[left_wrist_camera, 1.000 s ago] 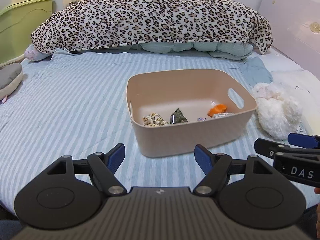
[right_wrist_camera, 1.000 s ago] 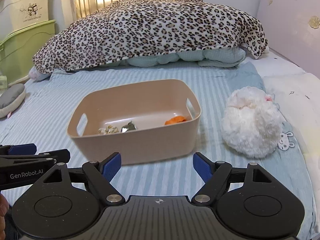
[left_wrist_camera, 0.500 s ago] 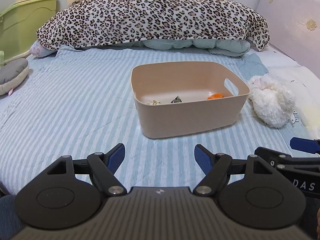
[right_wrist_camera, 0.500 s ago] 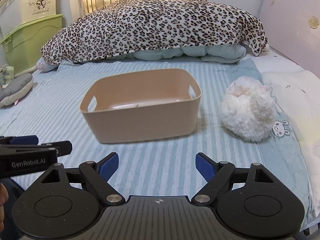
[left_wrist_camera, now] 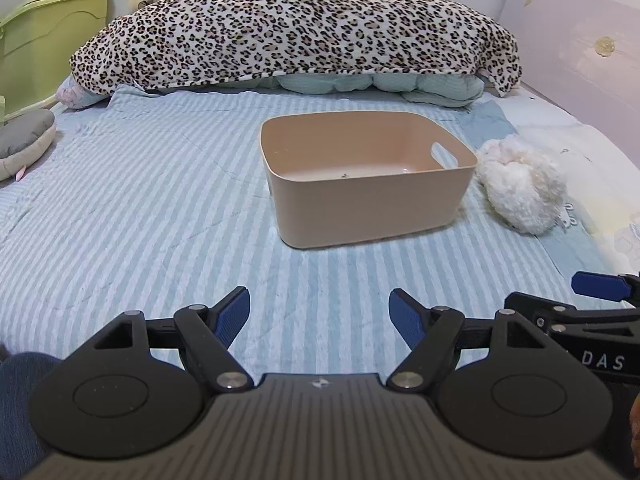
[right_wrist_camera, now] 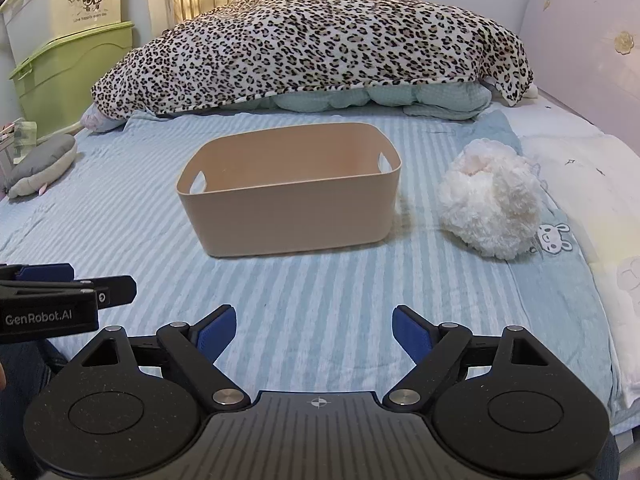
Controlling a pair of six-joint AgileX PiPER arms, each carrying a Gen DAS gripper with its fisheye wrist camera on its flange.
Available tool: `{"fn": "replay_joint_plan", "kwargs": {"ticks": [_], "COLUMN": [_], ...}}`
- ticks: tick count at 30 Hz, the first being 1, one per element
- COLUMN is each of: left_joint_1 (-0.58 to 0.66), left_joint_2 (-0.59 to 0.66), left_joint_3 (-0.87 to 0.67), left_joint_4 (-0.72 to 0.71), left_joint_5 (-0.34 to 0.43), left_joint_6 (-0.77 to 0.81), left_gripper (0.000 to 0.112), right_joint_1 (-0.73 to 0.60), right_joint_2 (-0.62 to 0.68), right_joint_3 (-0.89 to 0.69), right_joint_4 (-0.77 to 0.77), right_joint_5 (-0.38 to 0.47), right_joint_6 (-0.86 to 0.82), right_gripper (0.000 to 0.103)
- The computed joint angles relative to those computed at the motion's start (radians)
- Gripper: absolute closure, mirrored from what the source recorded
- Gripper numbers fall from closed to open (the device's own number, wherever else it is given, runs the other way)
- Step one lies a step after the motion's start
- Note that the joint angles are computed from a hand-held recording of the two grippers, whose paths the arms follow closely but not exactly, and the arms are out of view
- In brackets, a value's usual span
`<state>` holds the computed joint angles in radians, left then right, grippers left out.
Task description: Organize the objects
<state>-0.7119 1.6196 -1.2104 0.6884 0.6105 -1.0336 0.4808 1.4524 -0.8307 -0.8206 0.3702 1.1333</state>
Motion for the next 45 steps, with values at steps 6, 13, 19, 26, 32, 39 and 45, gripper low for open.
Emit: {"fn": "replay_joint_plan", "kwargs": {"ticks": [6, 13, 19, 26, 32, 39, 45], "left_joint_1": [-0.029, -0.053, -0.061, -0.084, -0.095, -0.100, -0.102], "left_joint_2": [-0.037, -0.063, -0.082, -0.098, -0.107, -0.110, -0.109], "left_joint_3": [0.059, 0.104, 0.133, 0.139, 0.141, 0.136, 0.135], "left_joint_4": [0.032, 0.061, 0.021, 0.010, 0.023, 0.005, 0.012], "left_joint_5": [-0.018, -0.028, -0.045, -0.037, -0.024, -0.015, -0.015], "left_joint_6": [-0.028, -0.069, -0.043, -0.038, -0.058, -0.043, -0.059], "left_gripper": [0.035, 0.035, 0.035, 0.035, 0.035, 0.035, 0.035], "right_joint_1": [0.012, 0.020, 0.046, 0.079, 0.088, 0.089, 0.085], "right_joint_2": [-0.039, -0.077, -0.112, -0.141, -0.155, -0.162, -0.157], "right_joint_3": [0.035, 0.062, 0.075, 0.082, 0.091, 0.096, 0.093], "right_joint_4": [0.054, 0.105, 0.098, 0.082, 0.090, 0.094, 0.092], "right_joint_5": [0.005, -0.002, 0.020, 0.053, 0.060, 0.061, 0.059], "right_joint_6": [-0.026, -0.057, -0.051, -0.037, -0.046, -0.056, -0.051], "right_gripper": [0.016, 0.016, 0.016, 0.015, 0.014, 0.014, 0.013]}}
